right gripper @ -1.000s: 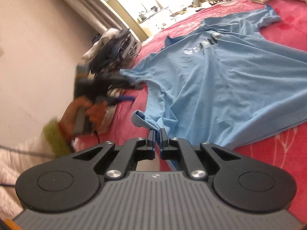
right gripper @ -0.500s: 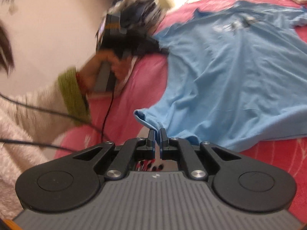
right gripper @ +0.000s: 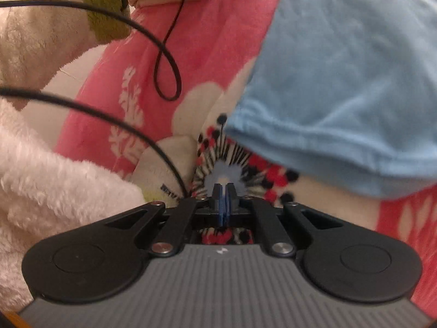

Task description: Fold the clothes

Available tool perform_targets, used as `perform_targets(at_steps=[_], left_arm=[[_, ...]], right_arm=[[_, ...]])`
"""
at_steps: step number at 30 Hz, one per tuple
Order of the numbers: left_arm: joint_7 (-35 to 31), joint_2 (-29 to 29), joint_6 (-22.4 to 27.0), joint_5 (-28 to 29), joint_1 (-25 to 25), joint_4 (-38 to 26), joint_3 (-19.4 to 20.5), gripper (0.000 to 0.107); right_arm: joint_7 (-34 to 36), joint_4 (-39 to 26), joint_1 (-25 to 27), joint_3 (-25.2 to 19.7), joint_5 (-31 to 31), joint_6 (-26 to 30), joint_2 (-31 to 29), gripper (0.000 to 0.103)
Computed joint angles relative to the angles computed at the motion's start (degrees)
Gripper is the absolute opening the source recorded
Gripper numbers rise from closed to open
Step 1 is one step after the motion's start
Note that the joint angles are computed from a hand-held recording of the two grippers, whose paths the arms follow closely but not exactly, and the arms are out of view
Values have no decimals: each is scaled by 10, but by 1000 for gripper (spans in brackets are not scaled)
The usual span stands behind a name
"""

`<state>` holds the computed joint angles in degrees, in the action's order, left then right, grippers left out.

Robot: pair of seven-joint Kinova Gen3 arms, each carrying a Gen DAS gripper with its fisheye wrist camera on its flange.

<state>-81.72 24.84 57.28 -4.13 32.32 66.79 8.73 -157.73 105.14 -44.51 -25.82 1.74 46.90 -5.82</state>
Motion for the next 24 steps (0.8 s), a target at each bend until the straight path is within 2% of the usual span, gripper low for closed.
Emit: perform_targets(at_steps=[1, 3, 5, 6, 8, 10, 12, 13, 15, 17, 18, 21, 24], left_arm=[[-6, -5, 2, 2, 7, 2, -11, 23], [-41, -27, -18, 33, 32, 25, -59, 28], [-88, -58, -43, 76, 51, 57, -99, 33], [-111, -76, -55, 99, 51, 76, -102, 35], [-158, -110, -69, 145, 25, 110, -78, 38], [-204, -132, -52, 179, -10, 130, -25, 45], [-251, -148, -23, 212, -43, 144, 28, 46], [-274, -151, -6, 224, -57, 151, 55, 46], [-321, -157, 17, 237, -78, 175, 101, 46], [-368, -160, 25, 244, -63, 194, 110, 45], [-391, -163, 26, 250, -41, 203, 98, 45], [-444, -164, 38, 283, 35, 217, 29, 45], [-452, -164, 29, 269, 114, 230, -32, 45]], right_arm=[[-12, 5, -7, 2, 0, -6, -4, 2], [-57, 14, -6, -4, 17, -7, -28, 4], [-104, 21, 26, -32, 24, 1, -57, 4], [-127, 24, 49, -49, 23, 8, -75, 5], [-174, 32, 99, -80, 12, 29, -117, 5], [-220, 41, 149, -101, -8, 56, -167, 7], [-267, 44, 201, -113, -34, 102, -220, 8], [-290, 45, 227, -122, -42, 125, -246, 12], [-337, 53, 252, -112, -40, 172, -299, 21], [-383, 57, 281, -107, -38, 219, -353, 27], [-407, 61, 290, -97, -39, 242, -379, 33], [-477, 71, 335, -70, -48, 312, -459, 54], [-537, 98, 380, -47, -48, 357, -534, 54]])
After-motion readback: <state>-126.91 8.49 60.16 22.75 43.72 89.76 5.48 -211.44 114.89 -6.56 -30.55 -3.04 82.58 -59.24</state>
